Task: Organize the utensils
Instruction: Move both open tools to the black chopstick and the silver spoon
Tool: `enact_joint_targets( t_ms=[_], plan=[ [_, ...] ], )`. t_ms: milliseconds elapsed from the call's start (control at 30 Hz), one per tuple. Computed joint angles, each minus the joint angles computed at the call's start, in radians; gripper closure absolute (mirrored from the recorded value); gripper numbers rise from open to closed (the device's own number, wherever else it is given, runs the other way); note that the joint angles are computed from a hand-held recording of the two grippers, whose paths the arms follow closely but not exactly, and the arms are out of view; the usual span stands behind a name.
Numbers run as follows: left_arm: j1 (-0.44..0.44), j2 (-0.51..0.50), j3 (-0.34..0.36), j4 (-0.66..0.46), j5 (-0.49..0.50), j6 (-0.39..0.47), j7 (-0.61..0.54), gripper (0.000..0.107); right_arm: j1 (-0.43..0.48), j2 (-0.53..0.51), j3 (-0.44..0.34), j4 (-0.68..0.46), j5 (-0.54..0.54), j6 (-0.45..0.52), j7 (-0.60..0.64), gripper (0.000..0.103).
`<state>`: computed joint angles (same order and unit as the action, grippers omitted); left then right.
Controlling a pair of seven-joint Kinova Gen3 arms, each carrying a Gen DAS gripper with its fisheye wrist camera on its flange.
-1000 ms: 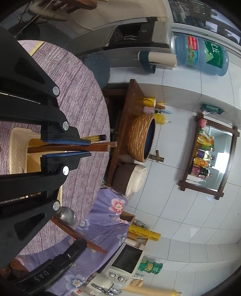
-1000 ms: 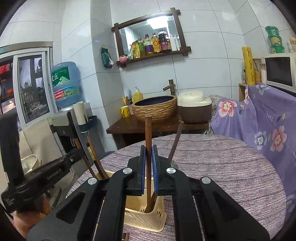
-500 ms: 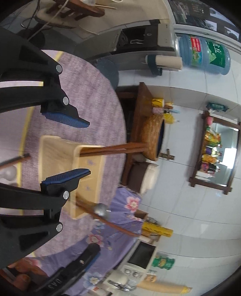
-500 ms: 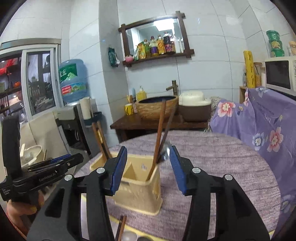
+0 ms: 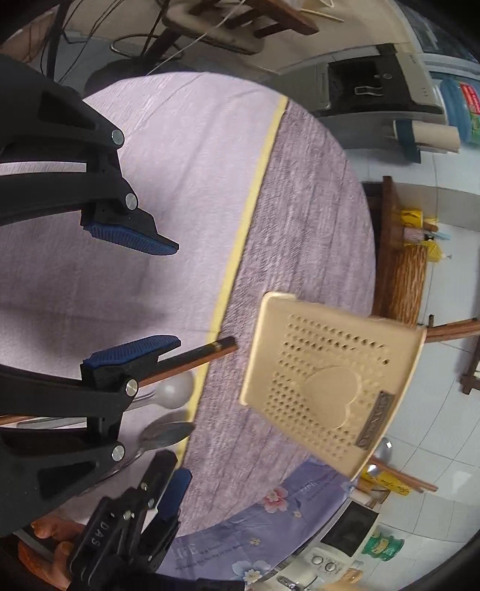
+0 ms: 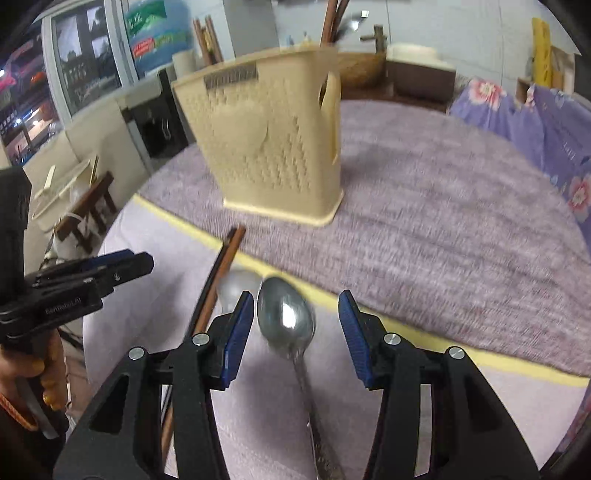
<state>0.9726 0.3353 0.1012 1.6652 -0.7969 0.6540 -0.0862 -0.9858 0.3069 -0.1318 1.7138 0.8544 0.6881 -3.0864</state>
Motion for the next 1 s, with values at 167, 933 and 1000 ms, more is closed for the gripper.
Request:
enact_joint_targets(
  t_ms=[167,933,1000],
  plan=[
    [0.006,0.023,0.026,-0.031,0.031,-0.013,-0.075,0.063,-0.017,-0.004,0.003,0.021,0.009,0.008,-0.061,0.054],
    [0.136,0.149,-0.016,-0.215,0.047,0.234,-0.171,0.066,-0.022,-0.028,-0.044,0.026,0.036,0.094,-0.169,0.050],
    [0.122,0.133,-0.013,-0.186,0.057,0.205,-0.172,0.066,-0.022,-0.030,-0.046,0.027,0.034,0.098,-0.169,0.050]
  ],
)
